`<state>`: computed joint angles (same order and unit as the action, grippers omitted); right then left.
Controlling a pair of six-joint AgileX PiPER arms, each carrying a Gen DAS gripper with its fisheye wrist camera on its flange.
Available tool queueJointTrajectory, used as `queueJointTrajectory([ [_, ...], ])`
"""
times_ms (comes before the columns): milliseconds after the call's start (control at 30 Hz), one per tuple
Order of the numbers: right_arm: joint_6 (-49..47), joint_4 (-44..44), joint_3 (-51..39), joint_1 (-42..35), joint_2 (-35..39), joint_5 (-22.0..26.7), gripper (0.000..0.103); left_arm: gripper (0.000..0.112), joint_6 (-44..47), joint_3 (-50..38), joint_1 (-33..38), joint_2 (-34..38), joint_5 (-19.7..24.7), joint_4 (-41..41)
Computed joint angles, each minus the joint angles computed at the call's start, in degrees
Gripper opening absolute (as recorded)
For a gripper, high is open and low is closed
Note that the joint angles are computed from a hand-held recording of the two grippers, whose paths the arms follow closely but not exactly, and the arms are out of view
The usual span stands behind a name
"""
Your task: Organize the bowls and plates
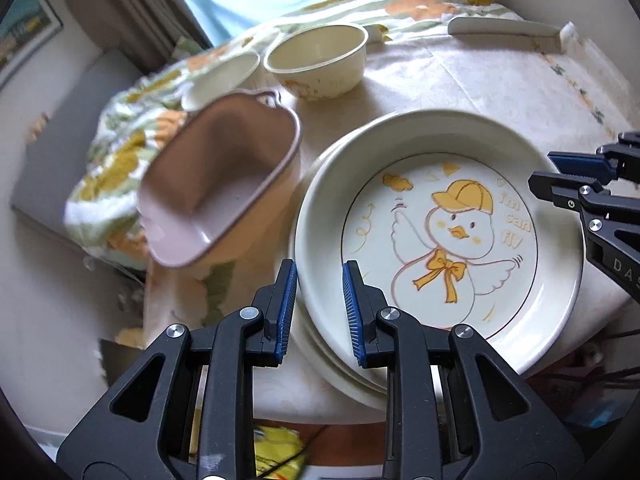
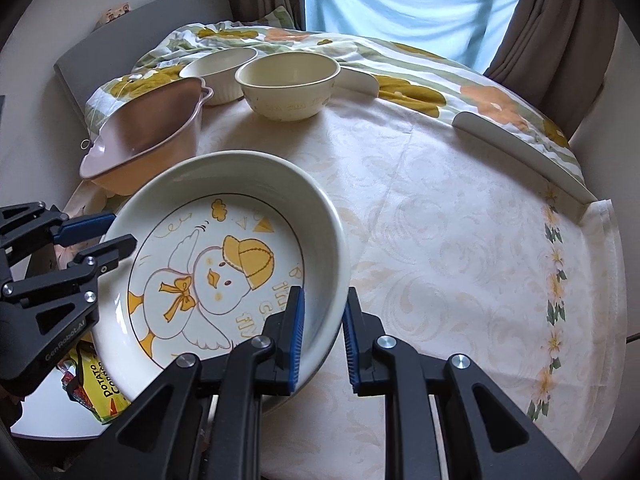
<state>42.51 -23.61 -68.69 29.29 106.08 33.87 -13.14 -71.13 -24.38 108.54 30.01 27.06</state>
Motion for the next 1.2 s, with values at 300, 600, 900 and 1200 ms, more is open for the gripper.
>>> queueJointTrajectory([
  [300, 1.2, 0.3, -0.5, -0.1, 0.3, 0.1, 0.017, 0.021, 4.4, -1.1, 1.5, 0.4, -0.1, -5.6],
  [600, -0.9, 5.6, 1.7, -2.5, -1.0, -4.0, 0.018, 0.025, -0.8, -3.6, 0.0, 2.9, 2.6, -1.5],
  [900, -4.8, 11.8, 5.0, -5.0, -3.9, -6.8, 0.049, 0.081, 0.6, -4.6, -0.7, 2.6, 3.6, -5.1],
  [1200, -30.4, 31.2, -1.3, -10.5, -8.3, -2.5, 0.091, 0.102, 0.1, -8.1, 6.9, -6.4, 9.7, -17.3],
])
